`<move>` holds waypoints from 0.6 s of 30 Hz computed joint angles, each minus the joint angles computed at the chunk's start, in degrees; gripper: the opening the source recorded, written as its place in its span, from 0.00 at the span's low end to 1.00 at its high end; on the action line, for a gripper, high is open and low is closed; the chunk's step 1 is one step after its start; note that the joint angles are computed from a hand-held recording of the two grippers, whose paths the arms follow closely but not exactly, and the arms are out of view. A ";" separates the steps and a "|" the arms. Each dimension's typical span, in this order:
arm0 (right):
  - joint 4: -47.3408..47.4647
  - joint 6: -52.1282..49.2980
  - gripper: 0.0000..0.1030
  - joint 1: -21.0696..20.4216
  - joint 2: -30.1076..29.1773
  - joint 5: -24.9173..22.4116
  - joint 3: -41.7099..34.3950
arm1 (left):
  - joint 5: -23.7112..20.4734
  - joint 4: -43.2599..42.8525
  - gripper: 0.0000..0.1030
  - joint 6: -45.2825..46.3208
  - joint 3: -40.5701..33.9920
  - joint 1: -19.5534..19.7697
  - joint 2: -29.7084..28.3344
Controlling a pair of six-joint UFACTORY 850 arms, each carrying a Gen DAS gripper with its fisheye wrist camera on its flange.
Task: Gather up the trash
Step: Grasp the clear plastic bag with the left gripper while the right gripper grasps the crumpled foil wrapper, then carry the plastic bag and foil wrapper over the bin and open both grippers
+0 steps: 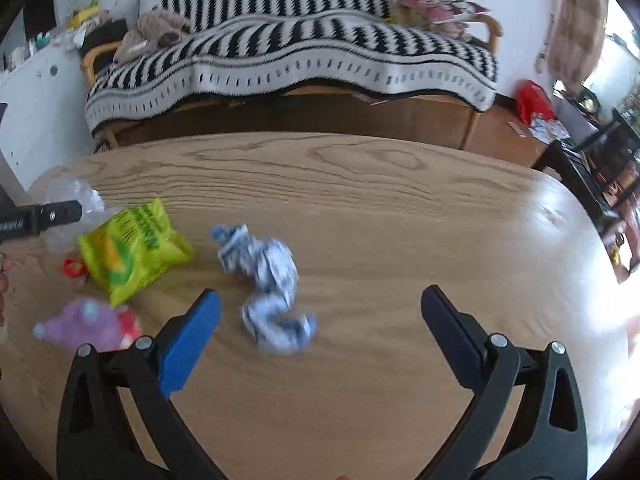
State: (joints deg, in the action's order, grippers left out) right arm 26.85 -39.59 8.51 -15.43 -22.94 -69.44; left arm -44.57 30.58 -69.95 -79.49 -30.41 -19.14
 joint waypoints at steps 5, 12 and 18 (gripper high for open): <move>1.07 -1.11 0.36 1.05 -2.42 0.26 -0.85 | 3.48 -1.99 0.21 2.33 3.87 1.59 0.76; 1.58 -1.07 0.21 0.54 -0.72 1.52 1.56 | 4.05 1.43 0.10 -2.00 8.33 2.03 4.50; 2.41 -0.53 0.21 -0.73 2.23 1.48 3.65 | 6.88 -1.00 0.07 -2.25 10.86 2.70 8.60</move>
